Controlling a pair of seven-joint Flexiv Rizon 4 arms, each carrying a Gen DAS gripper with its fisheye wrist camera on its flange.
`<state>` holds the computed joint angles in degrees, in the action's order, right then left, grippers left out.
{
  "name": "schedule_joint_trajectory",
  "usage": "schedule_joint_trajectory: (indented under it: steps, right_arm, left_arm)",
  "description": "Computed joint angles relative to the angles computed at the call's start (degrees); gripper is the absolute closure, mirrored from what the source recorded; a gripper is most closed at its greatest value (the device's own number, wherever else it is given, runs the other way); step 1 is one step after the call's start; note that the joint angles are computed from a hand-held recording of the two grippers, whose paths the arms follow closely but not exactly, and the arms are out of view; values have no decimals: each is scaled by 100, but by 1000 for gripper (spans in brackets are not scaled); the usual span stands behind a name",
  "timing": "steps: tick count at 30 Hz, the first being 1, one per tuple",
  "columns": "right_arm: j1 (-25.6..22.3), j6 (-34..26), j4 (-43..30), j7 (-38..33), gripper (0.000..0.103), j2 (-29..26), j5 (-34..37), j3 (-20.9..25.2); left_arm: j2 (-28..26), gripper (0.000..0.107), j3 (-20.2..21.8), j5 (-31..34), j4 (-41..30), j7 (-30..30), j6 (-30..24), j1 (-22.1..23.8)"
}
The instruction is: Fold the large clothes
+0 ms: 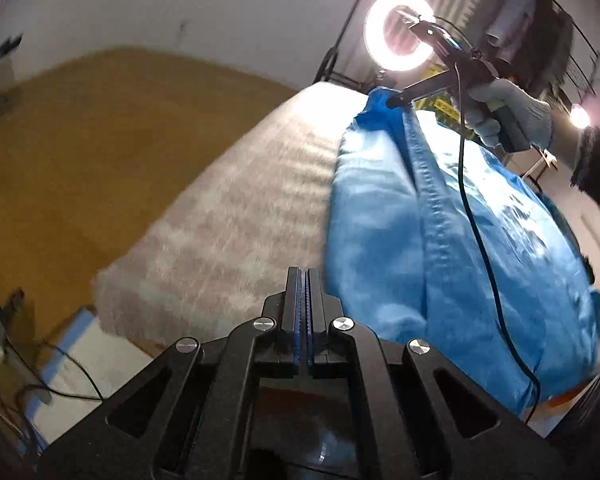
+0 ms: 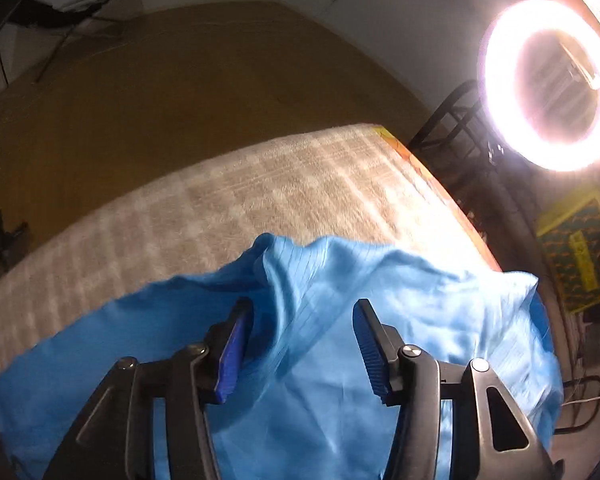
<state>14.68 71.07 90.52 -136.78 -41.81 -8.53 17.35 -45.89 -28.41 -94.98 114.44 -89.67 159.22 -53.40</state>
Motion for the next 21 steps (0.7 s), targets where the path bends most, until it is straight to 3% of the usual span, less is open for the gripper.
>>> schedule_joint_trajectory:
  steps: [2,4,6,9,11,15,17,19,21]
  right_arm:
    - [-74,-437,-167,-120,62,-18,265,219]
    - [-474,-1316,-513,-280,63,-67,720,759]
    - [-667,-1660,-516,-398,63,57,1180,917]
    - [-1084,-2681,-726,-534,64,159,1962,1151]
    - [-1125,-2935,-665,-675,71,217,2186,1087]
    - [-502,-2202,-69,-664,76,265,2135,562]
    - [-383,-1799,33,-758,77,160,2259,540]
    - [-430,-1638,85,-820,77,181,2421,640]
    - [-600,-1731,92,-797,77,303,2668,744]
  left_arm:
    - [-4,107,-1,-47,43,-153,54,-46]
    - [15,107,15,-27,111,-351,92,-97]
    - [90,107,86,214,330,-762,26,-154]
    - [211,107,244,823,719,-1474,-141,-220]
    - [241,104,345,1259,853,-1811,-260,-223]
    - [234,99,450,1708,862,-1969,-439,-228]
    - [260,84,508,2088,994,-2282,-544,-213]
    - [232,59,604,2526,1101,-2733,-549,-209]
    - [257,59,587,2242,1023,-2591,-590,-320]
